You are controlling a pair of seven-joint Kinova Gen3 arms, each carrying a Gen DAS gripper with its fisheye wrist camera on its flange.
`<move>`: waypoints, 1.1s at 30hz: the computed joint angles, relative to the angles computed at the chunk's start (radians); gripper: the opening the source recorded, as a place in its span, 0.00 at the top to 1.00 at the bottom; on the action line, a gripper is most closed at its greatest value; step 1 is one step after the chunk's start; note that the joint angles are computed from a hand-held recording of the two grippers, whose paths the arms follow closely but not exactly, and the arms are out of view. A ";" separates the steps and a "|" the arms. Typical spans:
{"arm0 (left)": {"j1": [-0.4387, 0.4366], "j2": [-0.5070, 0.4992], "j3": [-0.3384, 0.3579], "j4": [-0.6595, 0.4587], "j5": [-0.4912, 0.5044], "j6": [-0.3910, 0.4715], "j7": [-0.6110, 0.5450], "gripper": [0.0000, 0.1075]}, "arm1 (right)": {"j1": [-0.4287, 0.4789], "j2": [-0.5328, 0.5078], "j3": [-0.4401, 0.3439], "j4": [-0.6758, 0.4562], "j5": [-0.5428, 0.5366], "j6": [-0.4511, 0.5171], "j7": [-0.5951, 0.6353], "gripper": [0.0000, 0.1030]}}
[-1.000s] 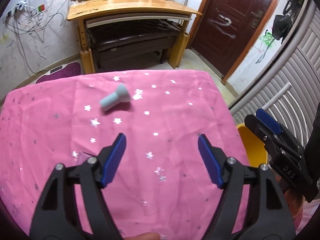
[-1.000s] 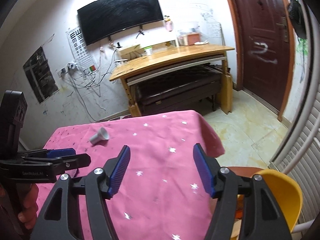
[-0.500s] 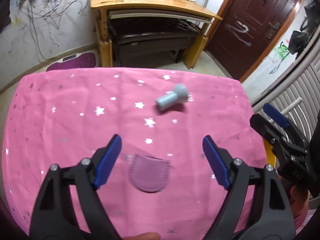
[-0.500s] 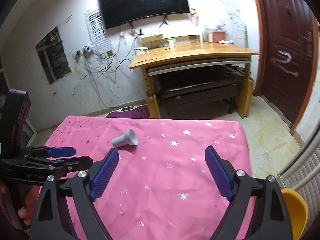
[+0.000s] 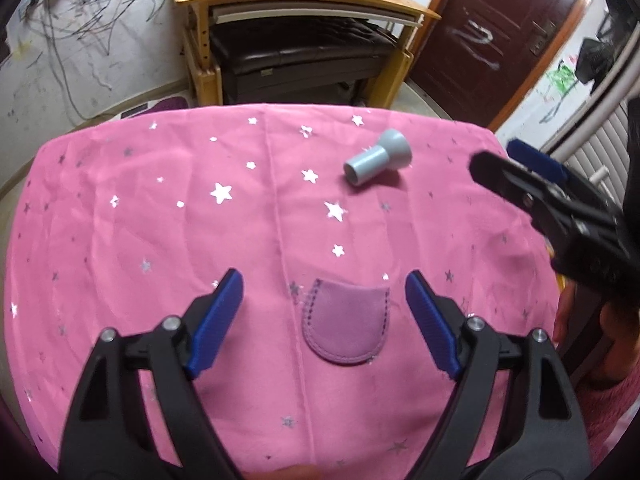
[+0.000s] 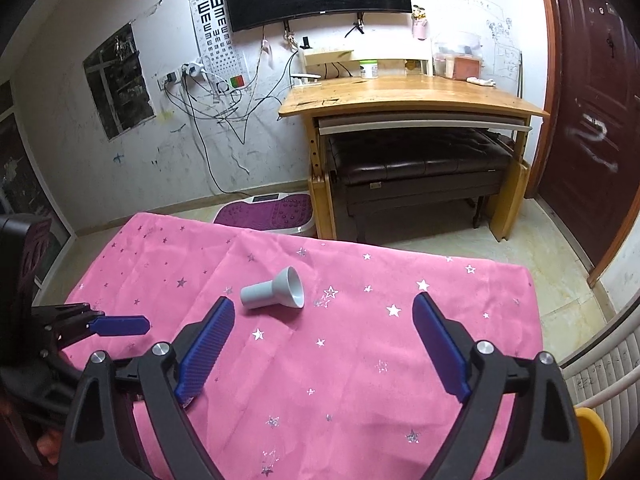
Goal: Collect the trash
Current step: 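Move both tools back over the table toward the purple pad and grey cap, then grasp the purple pad with the left tool while the right tool grasps the grey cap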
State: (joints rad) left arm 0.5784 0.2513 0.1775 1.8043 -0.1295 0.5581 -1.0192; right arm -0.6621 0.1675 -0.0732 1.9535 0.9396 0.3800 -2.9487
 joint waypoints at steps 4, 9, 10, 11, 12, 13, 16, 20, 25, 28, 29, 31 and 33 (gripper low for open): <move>0.046 0.010 -0.016 0.003 -0.055 -0.009 0.033 0.28 | 0.019 0.027 -0.010 -0.035 -0.073 0.011 0.095 0.18; 0.099 0.023 -0.034 0.000 -0.138 -0.011 0.084 0.35 | 0.021 0.056 0.008 -0.074 -0.155 -0.002 0.192 0.18; 0.108 0.026 -0.037 -0.001 -0.152 -0.010 0.095 0.36 | 0.020 0.064 0.011 -0.084 -0.171 0.001 0.213 0.18; 0.116 0.028 -0.040 0.000 -0.167 -0.010 0.107 0.36 | 0.016 0.070 0.016 -0.094 -0.185 0.002 0.231 0.18; 0.123 0.030 -0.044 0.002 -0.179 -0.013 0.119 0.36 | 0.016 0.075 0.019 -0.100 -0.201 -0.002 0.251 0.18; 0.127 0.033 -0.047 0.002 -0.190 -0.014 0.129 0.38 | 0.005 0.081 0.032 -0.103 -0.200 -0.009 0.255 0.18; 0.148 0.035 -0.059 0.011 -0.229 -0.026 0.169 0.42 | -0.008 0.101 0.045 -0.118 -0.224 -0.015 0.292 0.18; 0.178 0.028 -0.082 0.035 -0.301 -0.047 0.242 0.55 | -0.023 0.139 0.048 -0.150 -0.278 -0.004 0.387 0.18; 0.125 0.001 -0.057 0.081 -0.262 -0.106 0.233 0.58 | -0.044 0.182 0.063 -0.194 -0.333 0.013 0.473 0.18; 0.096 -0.013 -0.044 0.102 -0.225 -0.129 0.210 0.58 | -0.038 0.197 0.060 -0.213 -0.388 0.015 0.527 0.18; 0.088 -0.016 -0.042 0.106 -0.215 -0.134 0.202 0.58 | -0.045 0.199 0.068 -0.216 -0.395 0.015 0.533 0.18; 0.081 -0.021 -0.040 0.112 -0.200 -0.142 0.193 0.58 | -0.057 0.203 0.083 -0.220 -0.407 0.014 0.538 0.18; 0.078 -0.026 -0.040 0.120 -0.192 -0.149 0.189 0.58 | -0.062 0.205 0.093 -0.218 -0.421 0.006 0.539 0.19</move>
State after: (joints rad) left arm 0.6564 0.2255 0.1371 1.9245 -0.3217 0.4092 -0.8299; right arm -0.7238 0.3729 0.0195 1.7353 0.5189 0.3863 -2.4097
